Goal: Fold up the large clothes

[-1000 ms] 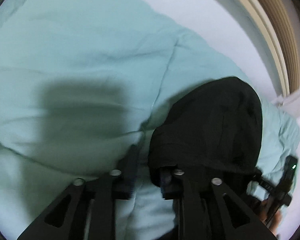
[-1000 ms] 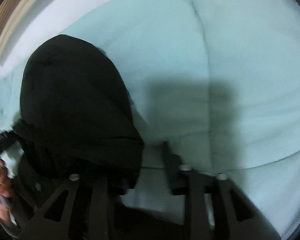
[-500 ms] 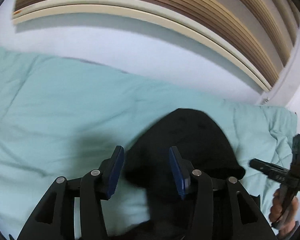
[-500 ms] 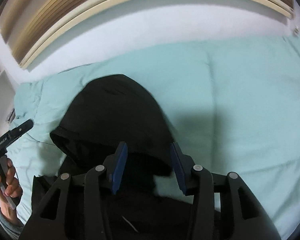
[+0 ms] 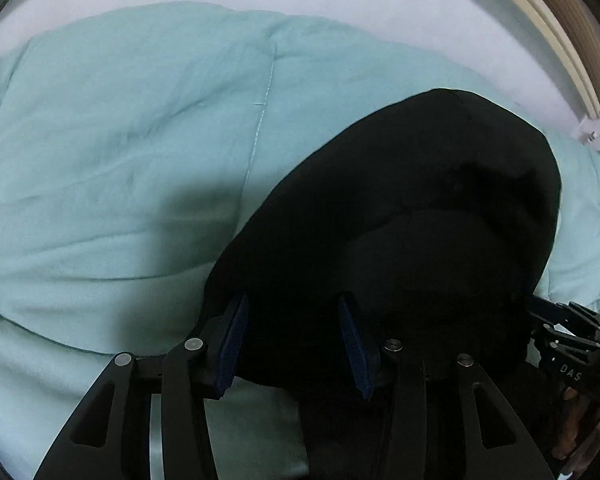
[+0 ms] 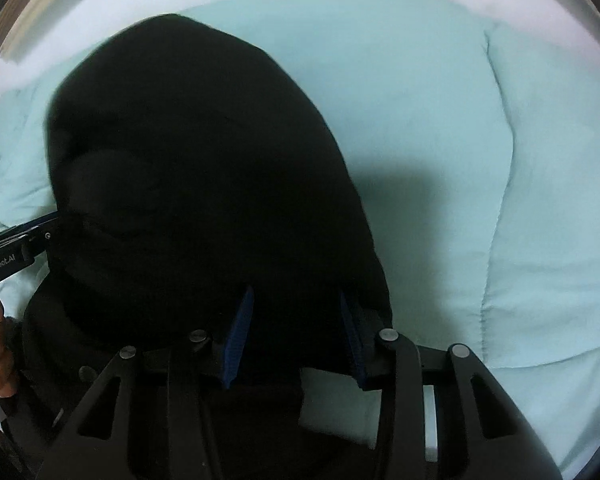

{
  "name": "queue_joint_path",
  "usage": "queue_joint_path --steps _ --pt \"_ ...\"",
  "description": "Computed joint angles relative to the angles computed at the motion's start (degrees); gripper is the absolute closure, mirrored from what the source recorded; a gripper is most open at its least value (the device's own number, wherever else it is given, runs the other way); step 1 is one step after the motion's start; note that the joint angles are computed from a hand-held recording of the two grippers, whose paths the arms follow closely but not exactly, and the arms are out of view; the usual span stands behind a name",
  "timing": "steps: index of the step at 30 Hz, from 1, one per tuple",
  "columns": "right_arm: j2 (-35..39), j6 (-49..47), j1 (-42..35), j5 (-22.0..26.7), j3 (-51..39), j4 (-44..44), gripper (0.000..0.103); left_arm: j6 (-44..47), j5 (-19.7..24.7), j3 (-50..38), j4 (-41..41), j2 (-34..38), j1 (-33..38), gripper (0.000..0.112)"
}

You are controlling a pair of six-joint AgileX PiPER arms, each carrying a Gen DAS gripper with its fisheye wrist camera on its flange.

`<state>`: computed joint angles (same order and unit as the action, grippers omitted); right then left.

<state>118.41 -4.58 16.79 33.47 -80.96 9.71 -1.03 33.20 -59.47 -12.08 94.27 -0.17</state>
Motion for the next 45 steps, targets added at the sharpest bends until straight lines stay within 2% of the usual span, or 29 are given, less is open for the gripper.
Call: queue_joint_path --steps 3,7,11,13,15,19,20,22,25,27,30,31,32,34,37,39,42,45 --pt "0.2 1.3 0.0 -0.3 0.2 -1.5 0.062 -2.4 -0.6 0.3 3.6 -0.2 -1.4 0.065" --pt "-3.3 -1.4 -1.3 -0.2 3.5 1.8 0.060 -2.8 0.5 1.0 5.2 -3.6 -2.1 0.065" --pt "-9.4 -6.4 -3.0 -0.1 8.0 7.6 0.051 4.9 1.1 3.9 -3.1 -11.8 -0.9 0.065" --pt "-12.9 -12.0 -4.2 -0.7 10.7 13.8 0.046 6.1 0.3 5.5 -5.8 -14.8 -0.1 0.064" --pt "-14.0 -14.7 -4.3 -0.7 11.6 15.8 0.046 0.9 -0.7 6.0 -1.9 -15.0 -0.5 0.064" --pt "-7.9 -4.6 0.0 -1.7 8.4 4.3 0.046 -7.5 1.6 5.2 7.3 -8.5 0.3 0.064" --pt "-7.0 -5.2 -0.4 -1.7 8.2 4.6 0.046 -7.2 2.1 5.0 7.7 -6.5 0.7 0.058" --pt "-5.7 -6.8 -1.0 -2.3 8.5 6.3 0.046 -2.5 2.4 5.2 2.0 -4.7 3.2 0.056" --pt "-6.5 -8.5 -1.6 -2.3 9.3 7.8 0.046 1.9 2.5 6.0 -2.7 -6.8 5.3 0.056" --pt "-8.1 -10.0 -1.7 -1.9 10.1 8.9 0.046 4.4 1.5 7.9 -4.5 -10.4 6.2 0.056" --pt "-12.2 -18.5 -4.7 -1.0 12.4 16.4 0.045 12.0 1.8 10.7 -11.4 -16.7 10.0 0.056" --pt "-13.0 -20.9 -6.0 -0.2 12.5 18.5 0.042 14.4 1.9 11.1 -13.7 -18.1 11.3 0.056" --pt "-13.7 -23.5 -7.7 0.9 12.3 20.8 0.036 16.6 1.7 11.3 -15.9 -20.1 12.4 0.056" --pt "-13.9 -26.0 -9.4 1.4 12.0 23.8 0.029 16.9 2.2 10.1 -15.9 -21.5 13.1 0.056" --pt "-12.7 -27.0 -11.0 2.2 10.2 25.7 0.029 19.5 3.7 6.7 -16.0 -19.8 12.6 0.056" --pt "-10.7 -30.0 -12.4 3.1 8.6 29.5 0.029 24.1 6.1 2.7 -18.4 -15.4 13.5 0.056" --pt "-7.1 -29.8 -13.1 5.9 5.0 31.8 0.029 34.7 15.2 -5.0 -28.3 -6.5 18.5 0.056" --pt "-2.6 -28.9 -13.2 10.0 -0.2 32.2 0.029 39.4 19.6 -7.3 -32.7 -2.2 19.9 0.056"
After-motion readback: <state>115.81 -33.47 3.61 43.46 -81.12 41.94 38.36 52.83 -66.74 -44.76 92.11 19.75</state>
